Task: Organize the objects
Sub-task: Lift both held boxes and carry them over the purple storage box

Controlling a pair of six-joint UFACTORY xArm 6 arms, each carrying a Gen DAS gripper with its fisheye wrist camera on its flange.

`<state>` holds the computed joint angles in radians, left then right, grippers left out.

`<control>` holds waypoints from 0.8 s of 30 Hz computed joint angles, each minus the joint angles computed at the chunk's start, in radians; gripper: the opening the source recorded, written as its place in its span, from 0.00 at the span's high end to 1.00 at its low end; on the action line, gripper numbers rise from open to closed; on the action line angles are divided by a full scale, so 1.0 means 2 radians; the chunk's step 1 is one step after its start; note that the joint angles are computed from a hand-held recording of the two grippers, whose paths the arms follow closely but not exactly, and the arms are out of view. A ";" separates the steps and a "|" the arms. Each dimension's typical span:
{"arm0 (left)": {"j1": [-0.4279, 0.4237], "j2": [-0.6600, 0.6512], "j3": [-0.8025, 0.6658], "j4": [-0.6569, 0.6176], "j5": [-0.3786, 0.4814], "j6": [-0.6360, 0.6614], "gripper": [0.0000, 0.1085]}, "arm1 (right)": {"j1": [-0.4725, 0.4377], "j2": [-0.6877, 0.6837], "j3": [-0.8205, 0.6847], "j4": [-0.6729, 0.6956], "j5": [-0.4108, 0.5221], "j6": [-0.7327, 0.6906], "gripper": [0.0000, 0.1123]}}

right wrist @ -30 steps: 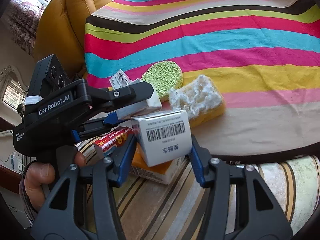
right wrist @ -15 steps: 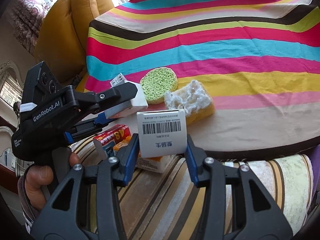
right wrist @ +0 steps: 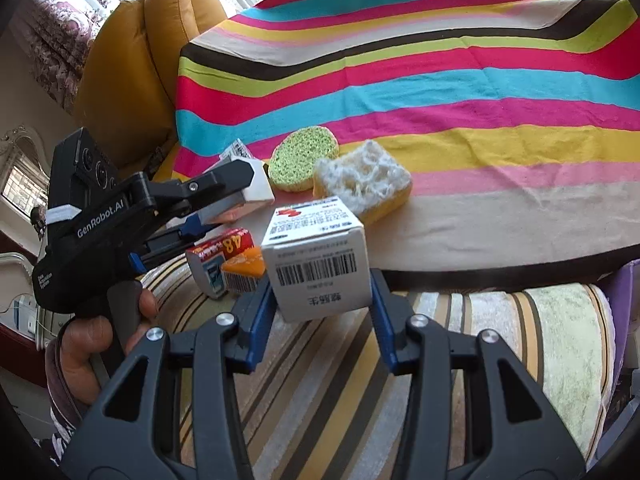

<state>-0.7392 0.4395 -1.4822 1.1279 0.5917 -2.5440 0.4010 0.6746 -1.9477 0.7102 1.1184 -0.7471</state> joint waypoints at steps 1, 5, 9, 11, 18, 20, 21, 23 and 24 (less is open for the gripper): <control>0.000 0.000 0.000 0.000 0.000 0.000 0.44 | -0.001 -0.003 0.005 -0.002 -0.001 0.000 0.57; -0.001 0.002 -0.004 -0.004 0.003 0.007 0.44 | -0.005 -0.011 0.018 -0.011 -0.006 -0.003 0.57; -0.008 0.007 -0.015 -0.014 0.018 0.029 0.44 | -0.003 -0.035 0.054 -0.014 -0.035 -0.025 0.57; -0.011 0.009 -0.021 -0.016 0.029 0.040 0.44 | -0.001 -0.062 0.093 -0.003 -0.073 -0.052 0.58; -0.014 0.017 -0.037 -0.021 0.031 0.065 0.44 | 0.003 -0.104 0.147 0.009 -0.139 -0.108 0.60; -0.013 0.017 -0.035 -0.019 0.031 0.062 0.44 | -0.002 -0.105 0.147 0.009 -0.141 -0.107 0.60; -0.014 0.017 -0.035 -0.019 0.031 0.063 0.44 | -0.005 -0.107 0.149 0.011 -0.145 -0.109 0.60; -0.016 0.019 -0.041 -0.024 0.037 0.070 0.44 | -0.009 -0.110 0.154 0.011 -0.155 -0.109 0.60; -0.018 0.020 -0.044 -0.026 0.041 0.074 0.44 | -0.010 -0.112 0.157 0.010 -0.160 -0.107 0.60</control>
<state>-0.7748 0.4803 -1.5698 1.0758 0.6738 -2.3958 0.3816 0.4508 -1.6343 0.7307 0.7974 -0.9610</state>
